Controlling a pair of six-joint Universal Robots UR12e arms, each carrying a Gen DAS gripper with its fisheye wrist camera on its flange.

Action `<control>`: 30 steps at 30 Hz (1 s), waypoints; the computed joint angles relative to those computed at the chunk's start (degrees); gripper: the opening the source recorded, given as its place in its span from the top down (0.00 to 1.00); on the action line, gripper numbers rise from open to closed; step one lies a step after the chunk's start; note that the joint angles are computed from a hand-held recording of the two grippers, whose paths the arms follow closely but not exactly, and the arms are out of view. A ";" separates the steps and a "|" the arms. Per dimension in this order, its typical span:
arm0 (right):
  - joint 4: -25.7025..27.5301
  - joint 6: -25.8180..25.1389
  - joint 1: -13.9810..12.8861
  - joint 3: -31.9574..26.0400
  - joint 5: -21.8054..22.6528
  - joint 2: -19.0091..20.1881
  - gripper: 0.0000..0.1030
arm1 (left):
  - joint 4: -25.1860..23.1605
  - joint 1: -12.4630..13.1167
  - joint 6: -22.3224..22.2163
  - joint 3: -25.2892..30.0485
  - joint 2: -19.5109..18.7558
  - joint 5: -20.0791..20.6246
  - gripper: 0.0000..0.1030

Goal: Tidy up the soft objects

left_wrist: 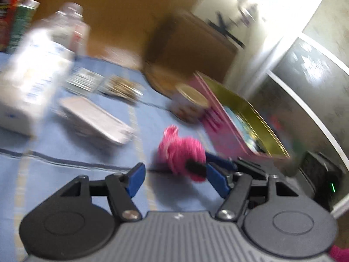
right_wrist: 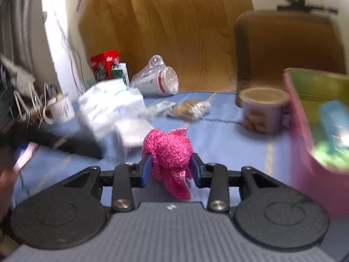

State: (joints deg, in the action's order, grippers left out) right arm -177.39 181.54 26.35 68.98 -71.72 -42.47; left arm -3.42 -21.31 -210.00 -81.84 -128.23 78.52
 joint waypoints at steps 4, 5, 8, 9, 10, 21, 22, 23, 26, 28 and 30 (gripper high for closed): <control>-5.28 -3.69 0.50 8.21 -5.22 -3.67 0.60 | -5.15 -1.04 4.22 4.72 -2.65 -4.33 0.35; -6.09 -3.56 0.74 8.85 -6.07 -3.80 0.59 | -6.37 -1.43 5.59 5.80 -3.29 -4.69 0.38; -8.55 -2.96 1.07 9.74 -7.79 -3.44 0.45 | -8.83 -2.93 8.99 7.68 -4.33 0.26 0.47; -8.34 -2.94 0.98 9.58 -7.37 -3.16 0.45 | -8.67 -2.90 8.68 7.67 -4.38 0.10 0.48; -8.17 -2.66 0.98 9.11 -7.45 -2.76 0.44 | -8.79 -2.84 8.11 7.58 -4.26 -0.05 0.48; -20.73 1.58 -0.49 7.72 -15.90 -2.09 0.66 | -7.76 -4.48 14.38 19.48 -8.25 -0.75 0.54; -21.50 1.28 -0.68 7.42 -17.61 -2.01 0.66 | -8.36 -4.79 15.79 21.86 -9.39 -0.90 0.54; -21.68 1.42 -0.94 7.11 -18.96 -1.99 0.66 | -9.08 -5.11 16.61 24.00 -10.49 -0.90 0.54; -20.86 2.46 -1.81 5.96 -21.95 -1.67 0.65 | -12.90 -5.88 17.95 31.34 -14.28 -1.05 0.54; -19.09 4.11 -2.31 4.55 -22.57 -1.11 0.65 | -15.78 -6.37 18.97 35.66 -16.61 0.38 0.53; -16.93 4.41 -2.51 2.95 -22.84 -0.35 0.59 | -18.66 -6.81 19.54 39.34 -18.64 2.42 0.44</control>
